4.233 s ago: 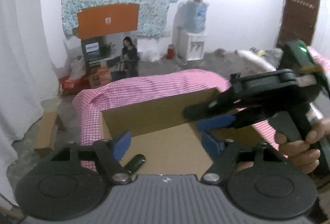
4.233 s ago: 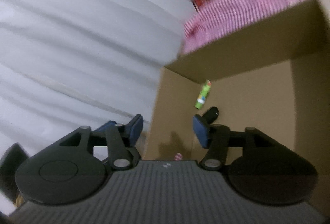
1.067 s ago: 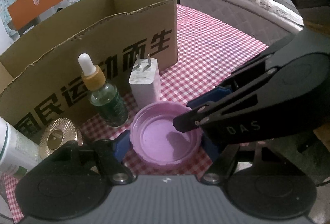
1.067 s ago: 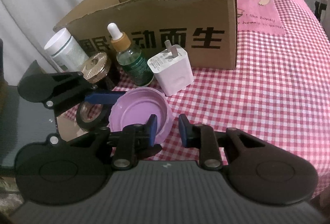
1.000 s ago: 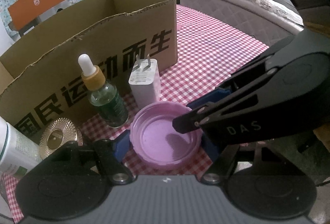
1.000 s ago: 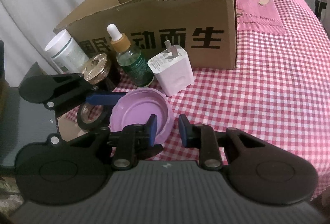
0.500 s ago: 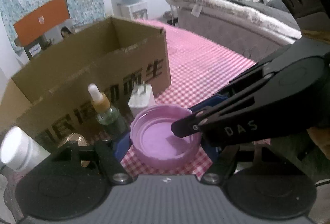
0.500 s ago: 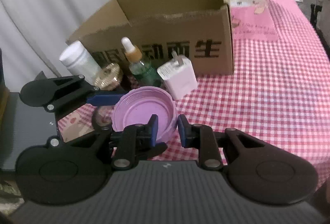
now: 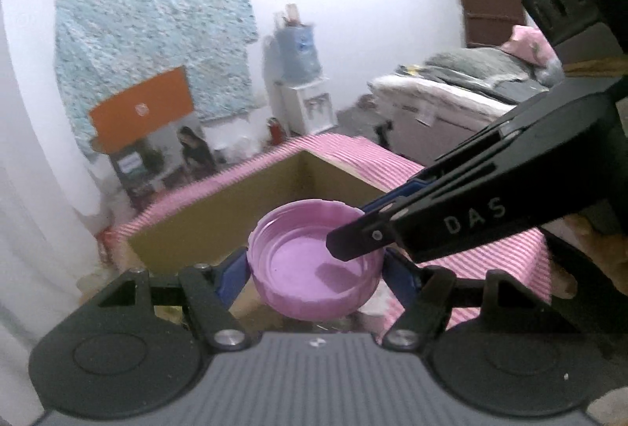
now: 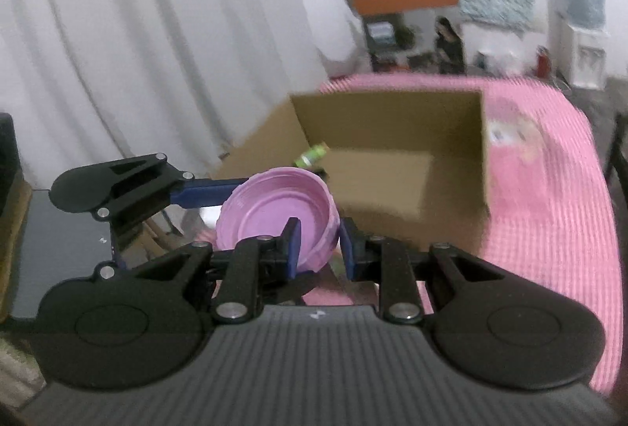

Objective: Organize rigid objects
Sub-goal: 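Carry the pink-purple lid with the right tool over the box, then lower the lid into the box and open the right tool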

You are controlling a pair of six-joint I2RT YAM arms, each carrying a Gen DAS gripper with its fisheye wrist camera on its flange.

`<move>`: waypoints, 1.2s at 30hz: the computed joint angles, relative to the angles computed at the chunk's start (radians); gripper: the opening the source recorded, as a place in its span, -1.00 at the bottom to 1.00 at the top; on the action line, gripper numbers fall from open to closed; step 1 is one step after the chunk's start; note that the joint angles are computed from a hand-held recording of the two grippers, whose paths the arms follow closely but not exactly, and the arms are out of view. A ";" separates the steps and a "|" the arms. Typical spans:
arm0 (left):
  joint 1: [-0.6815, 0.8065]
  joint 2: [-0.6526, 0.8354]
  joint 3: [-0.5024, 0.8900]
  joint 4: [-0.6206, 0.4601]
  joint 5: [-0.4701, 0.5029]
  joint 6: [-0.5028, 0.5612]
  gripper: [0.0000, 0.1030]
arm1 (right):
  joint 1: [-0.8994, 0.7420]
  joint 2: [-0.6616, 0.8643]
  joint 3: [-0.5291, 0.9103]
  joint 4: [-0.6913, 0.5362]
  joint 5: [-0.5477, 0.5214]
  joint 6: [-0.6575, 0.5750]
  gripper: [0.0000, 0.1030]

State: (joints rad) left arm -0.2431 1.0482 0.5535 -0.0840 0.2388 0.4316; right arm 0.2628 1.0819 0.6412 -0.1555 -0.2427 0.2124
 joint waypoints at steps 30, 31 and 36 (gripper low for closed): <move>0.168 1.246 1.328 -0.896 0.095 0.045 0.44 | -0.115 1.420 1.631 -0.957 -0.314 -0.158 -0.55; 0.164 1.273 1.366 -0.933 0.105 0.043 0.44 | -0.113 1.446 1.669 -0.981 -0.310 -0.160 -0.55; 0.156 1.385 1.521 -1.083 0.123 0.054 0.44 | -0.125 1.508 1.699 -1.042 -0.279 -0.211 -0.55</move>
State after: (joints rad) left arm -0.0866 2.4331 2.0747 -1.1669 0.3617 0.4854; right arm 0.1382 2.5897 2.3398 -1.1978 -0.5213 0.0010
